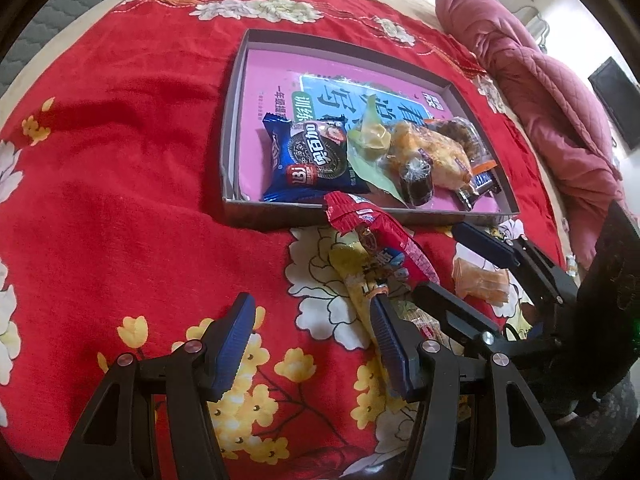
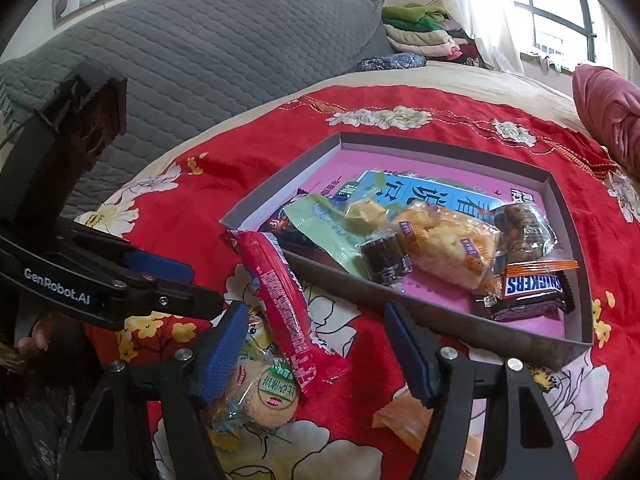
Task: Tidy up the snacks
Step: 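Grasp the red stick snack with the right tool while the left tool approaches the yellow pack, then grasp the yellow snack pack with the left tool while the right tool holds the red stick snack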
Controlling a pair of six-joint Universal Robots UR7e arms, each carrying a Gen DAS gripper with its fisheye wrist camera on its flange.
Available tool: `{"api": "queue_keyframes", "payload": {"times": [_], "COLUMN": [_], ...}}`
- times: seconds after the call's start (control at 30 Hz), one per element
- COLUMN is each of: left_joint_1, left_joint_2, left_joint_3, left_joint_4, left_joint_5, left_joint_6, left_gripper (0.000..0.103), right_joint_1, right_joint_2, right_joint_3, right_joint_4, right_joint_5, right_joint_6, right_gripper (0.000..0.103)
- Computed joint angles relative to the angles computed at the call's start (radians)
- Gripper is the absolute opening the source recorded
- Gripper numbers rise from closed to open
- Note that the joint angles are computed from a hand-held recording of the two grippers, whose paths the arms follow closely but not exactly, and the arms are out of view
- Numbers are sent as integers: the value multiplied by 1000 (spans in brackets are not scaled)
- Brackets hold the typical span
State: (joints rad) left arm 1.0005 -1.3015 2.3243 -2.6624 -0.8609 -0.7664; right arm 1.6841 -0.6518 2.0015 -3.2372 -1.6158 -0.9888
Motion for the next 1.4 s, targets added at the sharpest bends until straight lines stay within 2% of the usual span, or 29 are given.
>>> {"api": "queue_keyframes", "payload": {"times": [0.23, 0.7, 0.8, 0.93, 1.1, 1.4], "left_joint_1": [8, 21, 21, 22, 22, 35], "left_joint_2": [4, 11, 14, 23, 49, 94], "left_joint_3": [0, -2, -4, -10, -18, -43], "left_joint_4": [-5, -18, -15, -16, -40, -96], "left_joint_5": [-11, -24, -24, -28, -38, -70], "left_joint_6": [-1, 20, 23, 30, 48, 85], "left_gripper": [62, 62, 62, 62, 62, 61], "right_joint_1": [4, 12, 14, 19, 19, 3], "right_joint_2": [19, 36, 40, 48, 46, 26], "right_joint_3": [-18, -31, -31, -31, -25, -20], "right_joint_4": [10, 22, 27, 25, 0, -20], "right_joint_5": [-15, -18, -18, -30, -62, -66], "right_joint_6": [-8, -28, -40, -59, -58, -33], "right_gripper": [59, 51, 43, 26, 24, 24]}}
